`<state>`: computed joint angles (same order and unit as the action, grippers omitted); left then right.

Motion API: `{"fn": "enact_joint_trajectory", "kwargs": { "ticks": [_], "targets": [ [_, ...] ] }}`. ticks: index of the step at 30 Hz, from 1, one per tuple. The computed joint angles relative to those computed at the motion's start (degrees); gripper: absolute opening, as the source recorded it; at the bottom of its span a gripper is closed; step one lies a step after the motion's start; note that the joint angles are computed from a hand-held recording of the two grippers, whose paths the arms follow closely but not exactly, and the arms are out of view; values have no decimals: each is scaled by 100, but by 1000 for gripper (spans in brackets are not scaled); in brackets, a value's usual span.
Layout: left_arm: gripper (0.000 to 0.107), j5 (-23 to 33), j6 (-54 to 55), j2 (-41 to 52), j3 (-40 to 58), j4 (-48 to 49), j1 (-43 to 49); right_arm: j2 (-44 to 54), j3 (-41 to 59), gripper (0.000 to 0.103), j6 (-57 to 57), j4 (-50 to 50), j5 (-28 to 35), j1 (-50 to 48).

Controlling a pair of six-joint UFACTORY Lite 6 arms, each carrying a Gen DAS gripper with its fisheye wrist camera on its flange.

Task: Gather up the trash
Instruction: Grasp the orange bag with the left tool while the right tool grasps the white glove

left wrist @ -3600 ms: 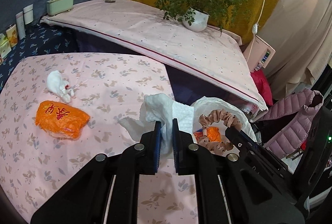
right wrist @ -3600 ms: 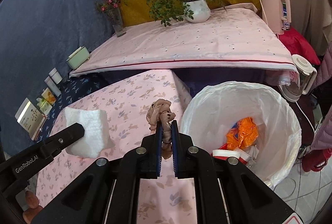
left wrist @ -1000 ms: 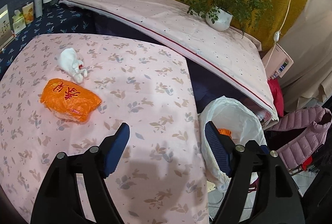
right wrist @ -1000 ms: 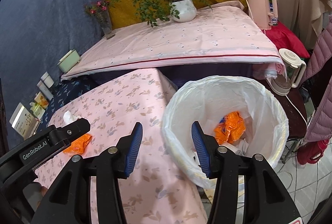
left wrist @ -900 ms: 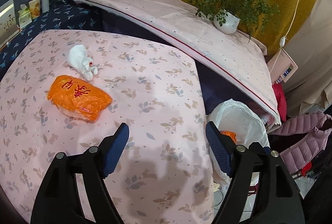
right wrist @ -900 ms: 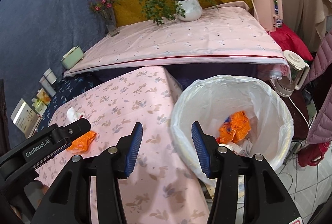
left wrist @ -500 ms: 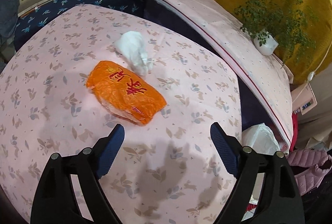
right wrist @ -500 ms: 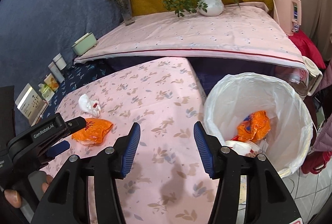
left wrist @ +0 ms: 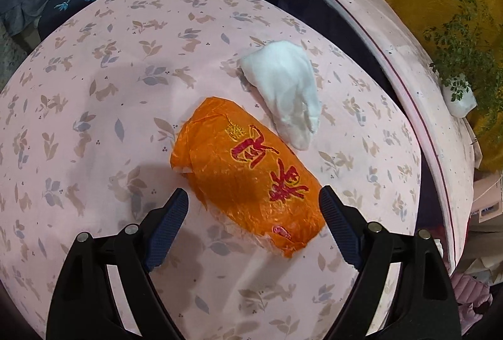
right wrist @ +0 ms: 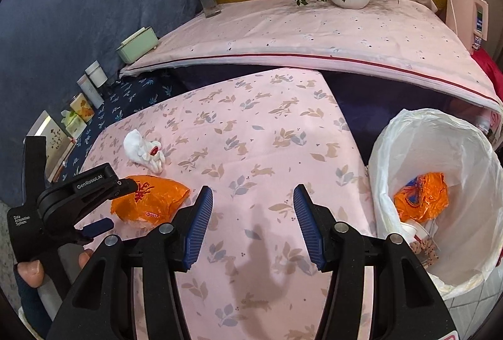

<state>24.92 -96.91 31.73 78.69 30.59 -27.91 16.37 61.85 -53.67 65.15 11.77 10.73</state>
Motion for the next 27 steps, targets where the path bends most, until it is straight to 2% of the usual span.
{"fn": "enact_joint_trajectory", "kwargs": {
  "ticks": [2,4,7,9,10,12,20,27],
  "targets": [
    [80,22,409,191,152,-334,127,276,252,52,203,-142,-20,113],
    [70,-47,778,309,185,-663,239,532,489,52,409,-308,-47,230],
    [48,-268,1151,301,-19,-1046,370,847,809,52,821,-649,-55,403],
    [27,-284,1034,182,-175,-814,361,1045,1013,53,1108,-888,-67,538],
    [25,-329,1085,110,-269,-794,376,1138,1110,53,1236,-991,-66,602],
    [13,-362,931,-107,-516,-575,412,1336,1339,53,1599,-1302,-46,748],
    [11,-142,485,-939,-1128,580,748,2302,2787,53,2916,-2375,336,1400],
    [11,-231,617,-1060,-1204,1033,1123,3907,5312,52,4687,-3908,1091,1785]
  ]
}}
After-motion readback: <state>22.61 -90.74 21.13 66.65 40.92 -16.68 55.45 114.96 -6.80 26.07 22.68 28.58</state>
